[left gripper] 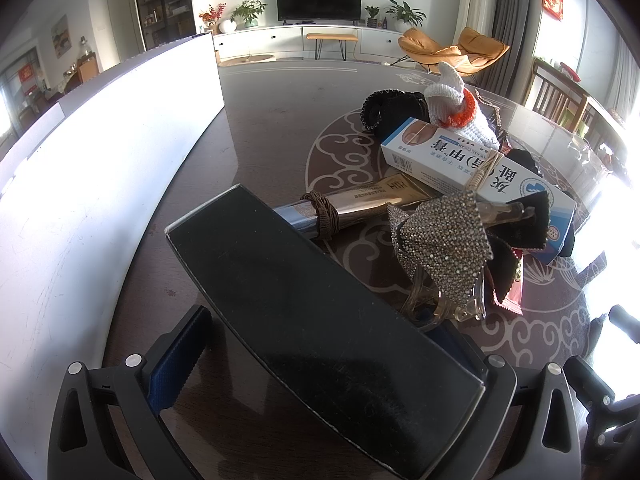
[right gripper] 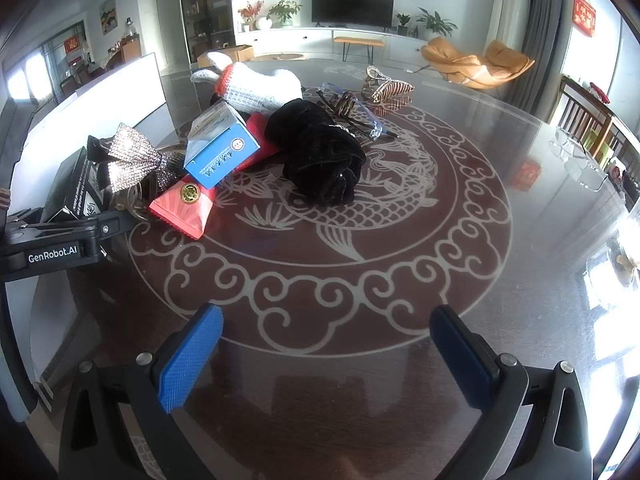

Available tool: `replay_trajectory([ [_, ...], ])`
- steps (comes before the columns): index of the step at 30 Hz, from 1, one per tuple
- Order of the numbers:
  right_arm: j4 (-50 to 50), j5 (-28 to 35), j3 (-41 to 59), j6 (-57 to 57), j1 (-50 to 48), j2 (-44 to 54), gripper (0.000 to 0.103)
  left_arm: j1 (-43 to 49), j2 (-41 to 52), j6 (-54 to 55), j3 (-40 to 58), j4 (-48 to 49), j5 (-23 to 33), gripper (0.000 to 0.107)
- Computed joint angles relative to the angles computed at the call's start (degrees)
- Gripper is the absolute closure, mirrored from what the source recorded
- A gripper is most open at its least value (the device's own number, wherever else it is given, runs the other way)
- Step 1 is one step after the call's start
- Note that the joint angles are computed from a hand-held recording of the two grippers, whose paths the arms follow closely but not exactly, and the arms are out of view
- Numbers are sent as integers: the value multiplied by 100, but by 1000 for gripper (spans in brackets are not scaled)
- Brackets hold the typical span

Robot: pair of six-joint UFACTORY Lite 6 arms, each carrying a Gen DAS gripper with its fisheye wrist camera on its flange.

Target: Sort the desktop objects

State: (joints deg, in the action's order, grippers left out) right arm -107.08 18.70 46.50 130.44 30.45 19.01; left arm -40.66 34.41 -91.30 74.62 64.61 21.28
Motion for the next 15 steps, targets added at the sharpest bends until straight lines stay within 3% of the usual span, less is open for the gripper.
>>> replay_trajectory([
  [15, -43, -18, 15, 35, -14, 16, 0, 0, 1, -10, -2, 9, -2, 4],
])
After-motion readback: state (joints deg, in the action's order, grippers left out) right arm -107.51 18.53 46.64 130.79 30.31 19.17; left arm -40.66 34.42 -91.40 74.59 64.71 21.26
